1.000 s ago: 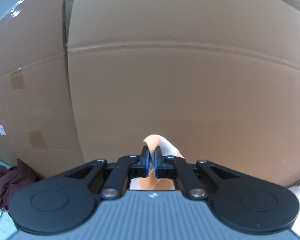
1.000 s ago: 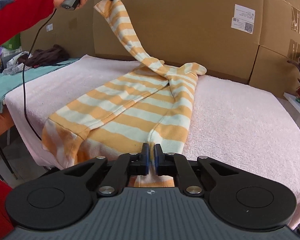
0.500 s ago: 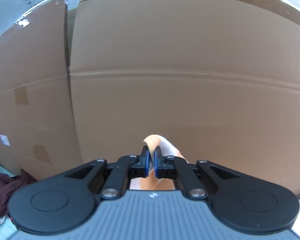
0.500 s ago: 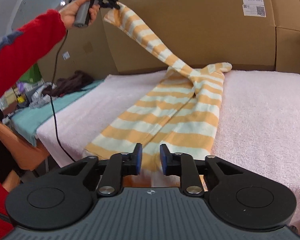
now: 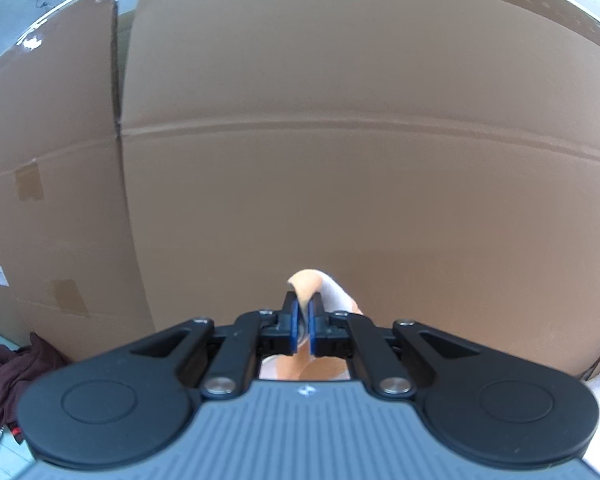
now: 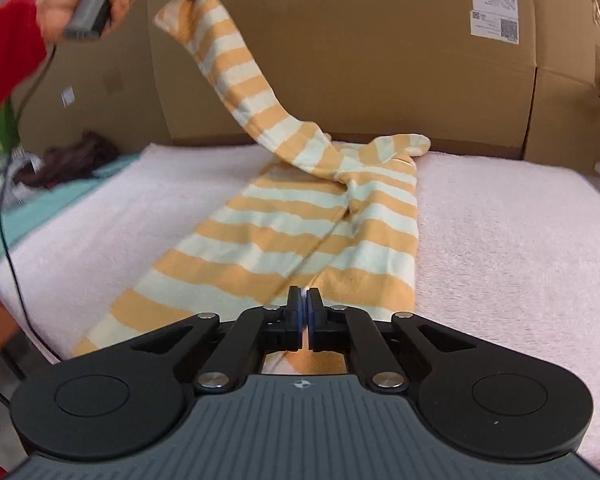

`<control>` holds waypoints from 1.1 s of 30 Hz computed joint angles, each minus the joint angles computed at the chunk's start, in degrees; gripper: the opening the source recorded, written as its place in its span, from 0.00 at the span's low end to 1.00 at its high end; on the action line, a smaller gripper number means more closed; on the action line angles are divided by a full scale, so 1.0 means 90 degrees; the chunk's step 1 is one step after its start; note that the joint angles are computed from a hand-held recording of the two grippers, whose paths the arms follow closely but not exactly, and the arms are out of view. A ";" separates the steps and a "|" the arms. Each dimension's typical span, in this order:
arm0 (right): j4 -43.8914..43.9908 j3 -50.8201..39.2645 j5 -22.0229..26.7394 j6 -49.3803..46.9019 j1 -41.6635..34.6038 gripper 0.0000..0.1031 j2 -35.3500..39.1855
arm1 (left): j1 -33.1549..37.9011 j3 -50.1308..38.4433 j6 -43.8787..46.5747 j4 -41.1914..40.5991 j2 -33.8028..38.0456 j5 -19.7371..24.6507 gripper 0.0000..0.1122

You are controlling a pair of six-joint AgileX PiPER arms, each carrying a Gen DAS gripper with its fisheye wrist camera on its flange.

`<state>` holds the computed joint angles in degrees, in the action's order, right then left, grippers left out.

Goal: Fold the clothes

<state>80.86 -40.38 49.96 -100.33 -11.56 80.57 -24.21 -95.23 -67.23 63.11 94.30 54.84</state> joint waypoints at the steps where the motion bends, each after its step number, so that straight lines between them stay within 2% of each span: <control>1: -0.0078 -0.0080 0.0185 0.0143 -0.0042 0.03 0.0125 | 0.0028 0.0056 -0.0033 -0.0007 -0.0039 -0.0030 0.01; 4: -0.0127 -0.0132 0.0188 0.0300 0.0066 0.06 0.0351 | 0.0087 0.0206 -0.0094 -0.0057 -0.0108 -0.0134 0.01; 6: -0.0073 -0.0063 0.0278 0.0120 -0.0049 0.17 0.0333 | 0.0090 0.0360 -0.0100 -0.0097 -0.0160 -0.0223 0.01; 7: -0.0132 -0.0107 0.0567 0.0181 -0.0255 0.28 0.0337 | 0.0085 0.0472 -0.0151 -0.0058 -0.0200 -0.0263 0.01; 9: -0.0139 -0.0163 0.1168 0.0179 -0.0710 0.28 0.0352 | 0.0097 0.0622 -0.0329 0.0035 -0.0273 -0.0306 0.01; 10: -0.0258 -0.0195 0.1160 0.0192 -0.0755 0.28 0.0356 | 0.0113 0.0679 -0.0448 0.0086 -0.0316 -0.0334 0.01; 12: -0.0572 -0.0240 0.0813 0.0342 -0.0639 0.23 0.0318 | 0.0139 0.0770 -0.0686 0.0188 -0.0410 -0.0387 0.01; 13: -0.0580 -0.0228 0.0722 0.0293 -0.0616 0.15 0.0313 | 0.0147 0.0776 -0.0733 0.0205 -0.0448 -0.0425 0.01; 16: -0.0390 -0.0367 0.0685 0.0385 -0.0536 0.11 0.0364 | 0.0116 0.0690 -0.0673 0.0132 -0.0423 -0.0451 0.01; 19: 0.0033 -0.0830 0.0410 0.0697 -0.0065 0.11 0.0629 | -0.0022 0.0690 -0.0777 0.0185 -0.0353 -0.0404 0.01; 21: 0.0436 -0.1152 -0.0151 0.0793 0.0404 0.13 0.1051 | -0.0136 0.0810 -0.0940 0.0290 -0.0364 -0.0354 0.01; 22: 0.0419 -0.1363 -0.0627 0.1057 0.0678 0.13 0.1261 | -0.0182 0.0877 -0.0982 0.0317 -0.0377 -0.0331 0.01; 23: 0.0147 -0.1656 -0.0879 0.1561 0.0838 0.15 0.1547 | -0.0219 0.0962 -0.1010 0.0337 -0.0410 -0.0306 0.01; 24: -0.0253 -0.1853 -0.0877 0.2157 0.0821 0.13 0.1621 | -0.0199 0.1080 -0.0974 0.0301 -0.0476 -0.0397 0.01; 26: -0.0803 -0.2147 -0.0428 0.2968 0.0550 0.13 0.1713 | 0.0189 0.1566 -0.0814 0.0213 -0.0926 -0.0656 0.01; 28: -0.1203 -0.2275 0.0160 0.3382 0.0200 0.13 0.1728 | 0.0235 0.1825 -0.0933 0.0241 -0.1080 -0.0707 0.01; 31: -0.1534 -0.1810 0.1335 0.2824 -0.0647 0.14 0.1382 | 0.0328 0.2180 -0.1100 0.0251 -0.1232 -0.0841 0.01; 33: -0.1798 -0.1336 0.2090 0.2011 -0.1317 0.14 0.0997 | 0.0318 0.2364 -0.1237 0.0316 -0.1264 -0.0830 0.01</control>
